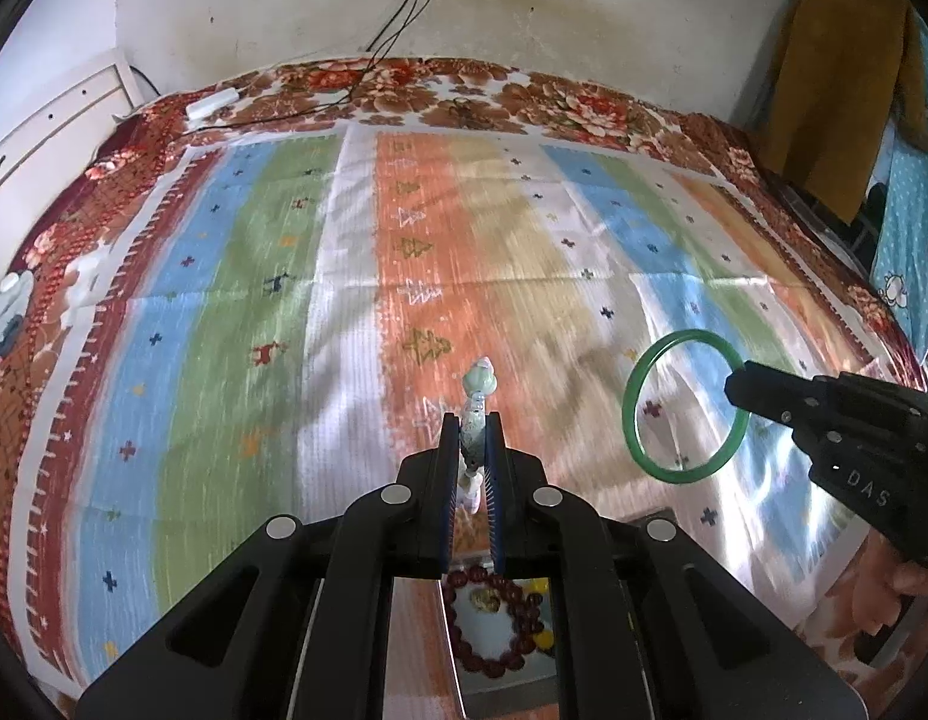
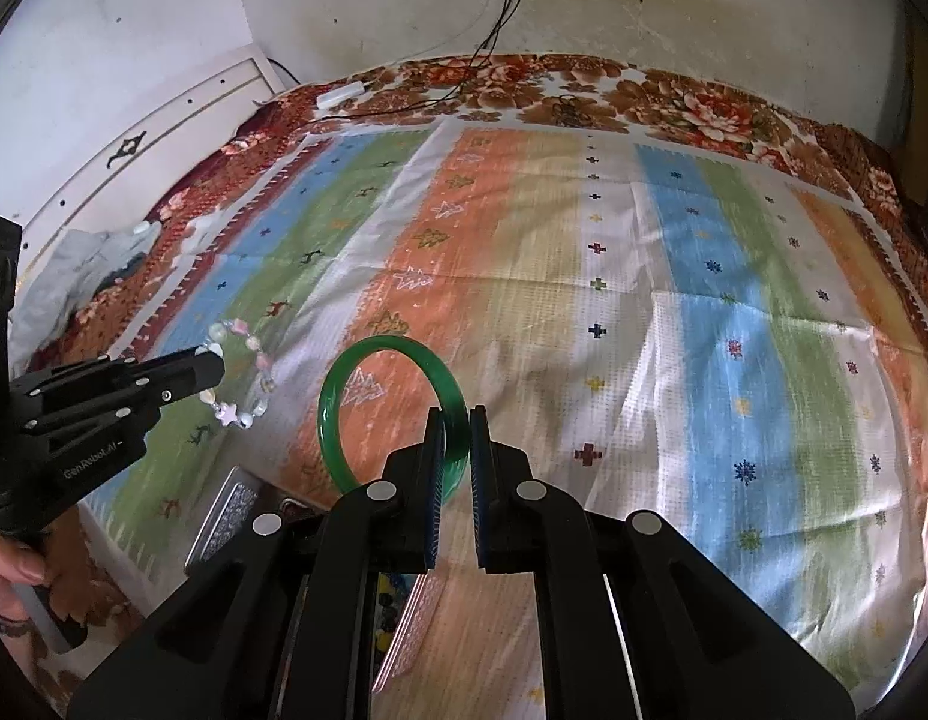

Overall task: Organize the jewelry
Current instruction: 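Carry the white bracelet with the left tool while the right tool carries the green bangle over the tin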

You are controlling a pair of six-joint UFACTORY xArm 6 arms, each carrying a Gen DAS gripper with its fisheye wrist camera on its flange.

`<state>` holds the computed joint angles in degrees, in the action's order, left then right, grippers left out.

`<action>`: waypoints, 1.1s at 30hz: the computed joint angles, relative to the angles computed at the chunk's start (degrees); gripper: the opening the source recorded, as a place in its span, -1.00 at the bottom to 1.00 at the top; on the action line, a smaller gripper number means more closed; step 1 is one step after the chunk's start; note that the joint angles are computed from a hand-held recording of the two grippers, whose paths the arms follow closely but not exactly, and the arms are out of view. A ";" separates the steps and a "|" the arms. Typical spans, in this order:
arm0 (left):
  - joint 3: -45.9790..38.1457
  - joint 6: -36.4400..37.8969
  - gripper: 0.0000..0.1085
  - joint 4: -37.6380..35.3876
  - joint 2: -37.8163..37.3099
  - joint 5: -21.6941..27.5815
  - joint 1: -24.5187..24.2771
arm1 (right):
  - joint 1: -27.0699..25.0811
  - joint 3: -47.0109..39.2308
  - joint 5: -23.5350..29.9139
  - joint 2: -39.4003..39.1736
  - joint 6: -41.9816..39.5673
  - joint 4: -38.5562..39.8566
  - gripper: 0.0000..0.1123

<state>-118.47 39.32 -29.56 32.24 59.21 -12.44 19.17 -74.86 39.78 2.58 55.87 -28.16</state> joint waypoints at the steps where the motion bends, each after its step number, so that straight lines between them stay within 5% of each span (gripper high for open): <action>1: 0.62 -0.12 -0.86 -0.06 -0.45 -0.01 0.08 | 0.12 0.25 -0.04 -0.21 0.16 -0.02 -0.84; 11: 9.19 3.84 -0.86 -2.51 -6.63 -1.68 0.25 | 2.21 1.70 2.55 -1.97 2.31 -3.12 -0.84; 33: 25.61 12.93 -0.86 -8.63 -18.99 -4.26 1.63 | 6.17 8.64 -0.45 -7.39 4.92 -3.31 -0.84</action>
<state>-92.86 52.25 -38.19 13.25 54.95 -10.81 25.34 -66.22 39.33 -4.81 60.80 -31.47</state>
